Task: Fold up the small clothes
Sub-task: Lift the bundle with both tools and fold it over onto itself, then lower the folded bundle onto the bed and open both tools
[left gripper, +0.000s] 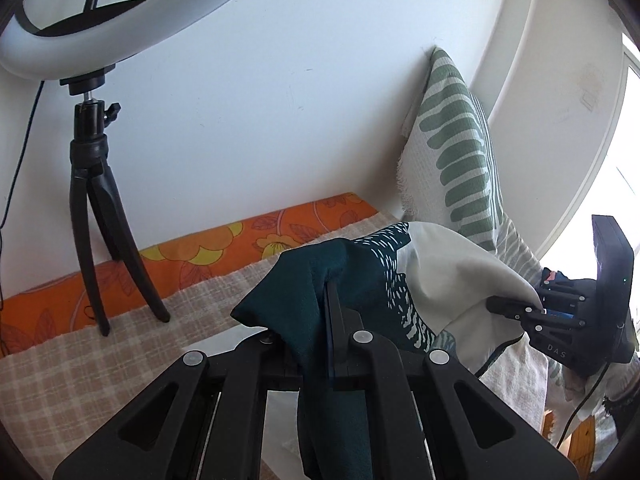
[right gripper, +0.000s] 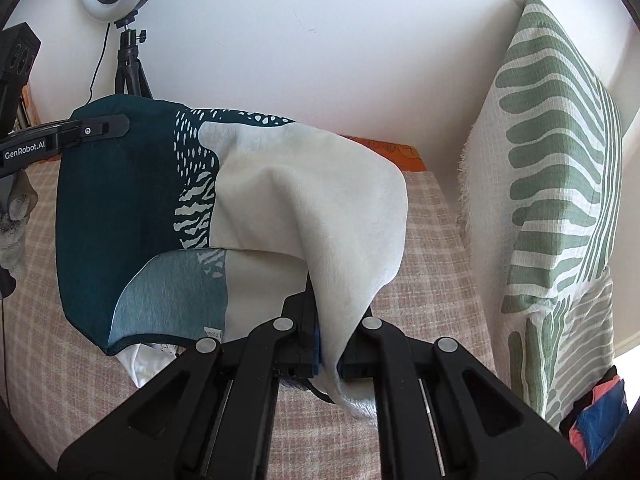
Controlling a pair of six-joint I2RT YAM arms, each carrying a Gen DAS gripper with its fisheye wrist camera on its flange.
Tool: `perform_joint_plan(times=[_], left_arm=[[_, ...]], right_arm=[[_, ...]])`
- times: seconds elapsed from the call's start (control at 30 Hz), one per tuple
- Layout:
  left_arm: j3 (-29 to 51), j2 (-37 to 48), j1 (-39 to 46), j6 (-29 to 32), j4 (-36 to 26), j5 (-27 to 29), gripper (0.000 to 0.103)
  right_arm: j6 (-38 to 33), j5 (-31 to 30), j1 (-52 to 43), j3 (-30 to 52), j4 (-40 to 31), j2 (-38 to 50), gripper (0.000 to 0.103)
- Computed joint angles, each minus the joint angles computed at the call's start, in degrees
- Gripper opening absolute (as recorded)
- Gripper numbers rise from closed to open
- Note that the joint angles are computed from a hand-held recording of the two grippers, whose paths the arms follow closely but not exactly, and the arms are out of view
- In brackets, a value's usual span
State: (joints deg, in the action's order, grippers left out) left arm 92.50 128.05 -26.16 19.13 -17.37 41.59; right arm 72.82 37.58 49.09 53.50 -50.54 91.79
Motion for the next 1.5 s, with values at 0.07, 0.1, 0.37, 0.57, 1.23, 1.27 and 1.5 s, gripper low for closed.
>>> perform_joint_plan(times=[0.07,0.1,0.37,0.57,1.23,1.27,1.5], left_arm=[[0.0,1.0,-0.7,-0.1,1.6,-2.9,0.006],[0.8,1.9,-0.8,-0.1,1.6,-3.7,0.006],[-1.9,0.7,-1.9,1.5,6.0,-10.6,0.064],[-8.4,-4.5,-2.1,4.9,9.8,-11.4,0.081],[-27.1,-26.3,7.0,12.4,3.9,-6.2,0.081],[-28.4,-28.1,8.0,13.2,3.3,-5.5,0.081],[-35.5,-39.1,15.4,20.1,-4.0,-0.5,0.084]], right_arm=[[-2.1,-1.4,-1.5,-3.3,5.3,-0.6,0.006],[-3.3,-2.3,-2.5,-4.9,8.2,-1.3,0.006],[-1.1,-4.8,-3.9,-8.4,10.6,-3.4,0.066],[2.5,-3.2,-2.9,-7.7,8.2,-6.2,0.076],[29.7,2.2,15.1,15.7,-21.2,3.2,0.085],[31.2,2.4,16.2,17.8,-23.3,4.5,0.085],[39.4,2.4,24.0,33.4,-35.0,15.4,0.085]])
